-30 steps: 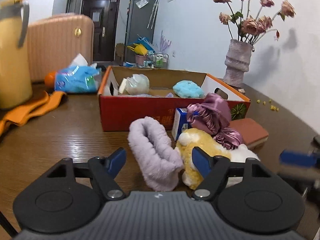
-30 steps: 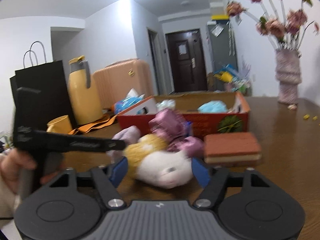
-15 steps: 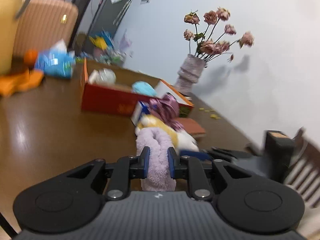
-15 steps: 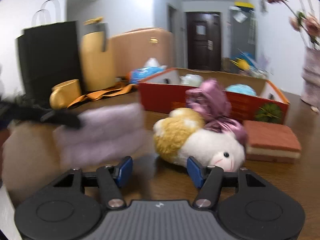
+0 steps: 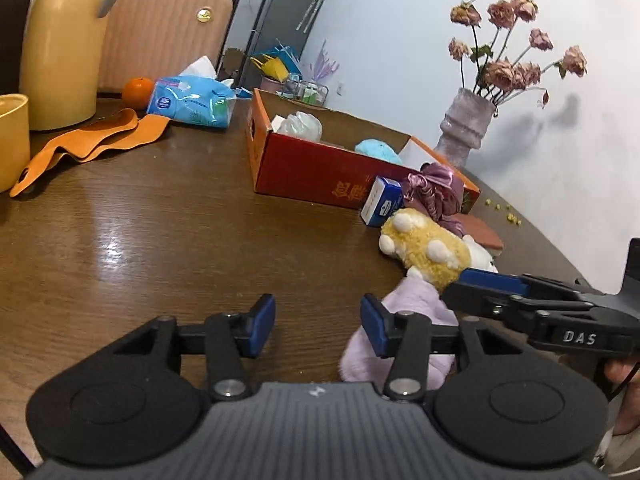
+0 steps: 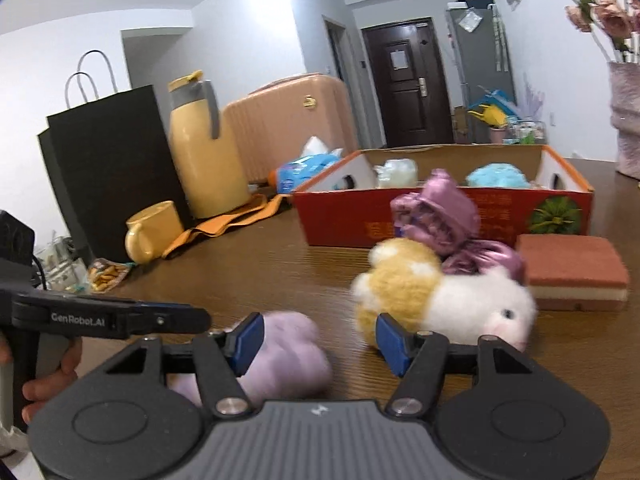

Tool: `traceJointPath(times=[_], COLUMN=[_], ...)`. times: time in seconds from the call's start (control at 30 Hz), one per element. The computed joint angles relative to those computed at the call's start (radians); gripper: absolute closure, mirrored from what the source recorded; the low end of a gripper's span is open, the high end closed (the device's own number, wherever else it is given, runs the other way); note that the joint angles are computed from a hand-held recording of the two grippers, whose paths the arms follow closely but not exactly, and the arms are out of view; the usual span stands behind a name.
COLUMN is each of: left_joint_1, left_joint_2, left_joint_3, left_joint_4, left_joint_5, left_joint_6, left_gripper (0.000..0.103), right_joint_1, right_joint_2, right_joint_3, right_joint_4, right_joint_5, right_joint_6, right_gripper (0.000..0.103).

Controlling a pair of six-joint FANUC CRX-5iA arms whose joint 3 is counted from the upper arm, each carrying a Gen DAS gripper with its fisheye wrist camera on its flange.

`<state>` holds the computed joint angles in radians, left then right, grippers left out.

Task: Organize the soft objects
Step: 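Close both grippers together on the lavender towel roll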

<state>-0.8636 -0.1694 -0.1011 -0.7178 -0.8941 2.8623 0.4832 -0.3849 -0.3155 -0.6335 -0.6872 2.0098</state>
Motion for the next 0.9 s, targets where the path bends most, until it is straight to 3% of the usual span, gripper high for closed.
traceJointPath(times=[0.1, 0.17, 0.3, 0.47, 0.63, 0.77, 0.9], left_joint_1=[0.013, -0.009, -0.024, 0.003, 0.036, 0.043, 0.041], left_joint_2=[-0.055, -0.065, -0.028, 0.056, 0.037, 0.027, 0.052], left_joint_3=[-0.055, -0.068, -0.049, 0.015, -0.011, -0.028, 0.001], left_joint_4=[0.043, 0.021, 0.044, 0.108, 0.111, 0.112, 0.101], left_joint_5=[0.078, 0.111, 0.131, 0.048, 0.084, 0.155, 0.124], left_joint_6=[-0.009, 0.013, -0.021, -0.065, -0.029, -0.018, 0.030], left_gripper=[0.054, 0.054, 0.054, 0.065, 0.066, 0.064, 0.063], right_joint_1=[0.050, 0.089, 0.064, 0.116, 0.073, 0.095, 0.123], right_joint_2=[0.027, 0.047, 0.077, 0.013, -0.028, -0.020, -0.004], right_joint_3=[0.009, 0.005, 0.027, -0.024, -0.038, -0.058, -0.077], right_joint_4=[0.057, 0.128, 0.063, 0.180, 0.165, 0.204, 0.241], right_joint_5=[0.013, 0.028, -0.004, 0.014, -0.025, 0.020, 0.064], right_joint_6=[-0.040, -0.101, -0.094, -0.186, -0.243, -0.300, -0.345], right_gripper=[0.045, 0.060, 0.073, 0.075, 0.073, 0.072, 0.072])
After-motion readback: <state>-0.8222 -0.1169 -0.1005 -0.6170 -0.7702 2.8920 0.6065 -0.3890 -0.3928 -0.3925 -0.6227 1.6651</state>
